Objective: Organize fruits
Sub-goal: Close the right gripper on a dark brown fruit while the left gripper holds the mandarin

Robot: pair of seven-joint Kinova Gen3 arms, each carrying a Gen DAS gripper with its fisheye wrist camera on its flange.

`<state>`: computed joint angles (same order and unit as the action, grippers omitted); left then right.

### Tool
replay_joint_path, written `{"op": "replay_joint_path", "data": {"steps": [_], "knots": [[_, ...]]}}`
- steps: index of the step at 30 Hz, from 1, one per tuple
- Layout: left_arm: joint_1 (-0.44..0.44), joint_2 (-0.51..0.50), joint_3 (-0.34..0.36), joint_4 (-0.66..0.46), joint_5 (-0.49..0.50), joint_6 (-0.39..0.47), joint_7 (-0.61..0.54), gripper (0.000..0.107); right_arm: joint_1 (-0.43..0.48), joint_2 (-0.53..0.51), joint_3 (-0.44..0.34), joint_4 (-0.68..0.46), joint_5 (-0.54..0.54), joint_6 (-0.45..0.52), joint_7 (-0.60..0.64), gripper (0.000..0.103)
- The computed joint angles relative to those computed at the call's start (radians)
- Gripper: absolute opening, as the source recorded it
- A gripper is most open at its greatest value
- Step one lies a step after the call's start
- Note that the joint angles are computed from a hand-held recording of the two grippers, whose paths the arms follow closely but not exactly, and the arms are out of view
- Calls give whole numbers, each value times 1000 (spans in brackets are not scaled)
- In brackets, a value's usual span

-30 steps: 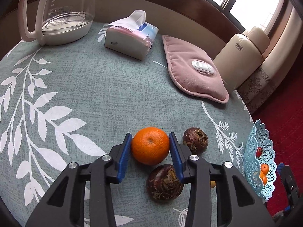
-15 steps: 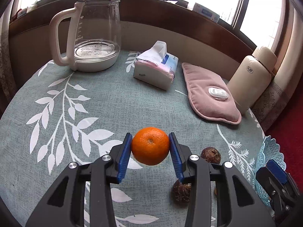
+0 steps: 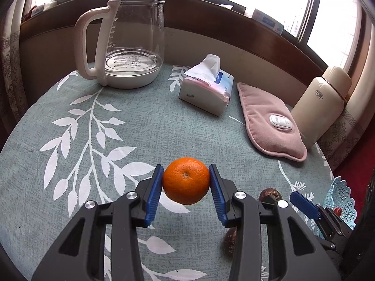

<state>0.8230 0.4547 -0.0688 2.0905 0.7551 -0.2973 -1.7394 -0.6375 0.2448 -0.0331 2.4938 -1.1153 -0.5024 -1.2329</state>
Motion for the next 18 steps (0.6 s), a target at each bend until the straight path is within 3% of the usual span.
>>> {"op": "replay_joint_path", "data": {"steps": [6,10,13,18], "knots": [[-5,13,2,-10,-12,17,12,40,79,46,12,-10,177,70,-151,65],[3,15,-10,-11,-16,19,21,40,20,52,61,-12,156,68,-134,65],[8,16,-15,-11,-17,18,26,40,-33,57,90,-8,90,47,-91,57],[15,23,-24,-17,-16,27,26,40,-13,51,64,11,101,23,-126,45]]}}
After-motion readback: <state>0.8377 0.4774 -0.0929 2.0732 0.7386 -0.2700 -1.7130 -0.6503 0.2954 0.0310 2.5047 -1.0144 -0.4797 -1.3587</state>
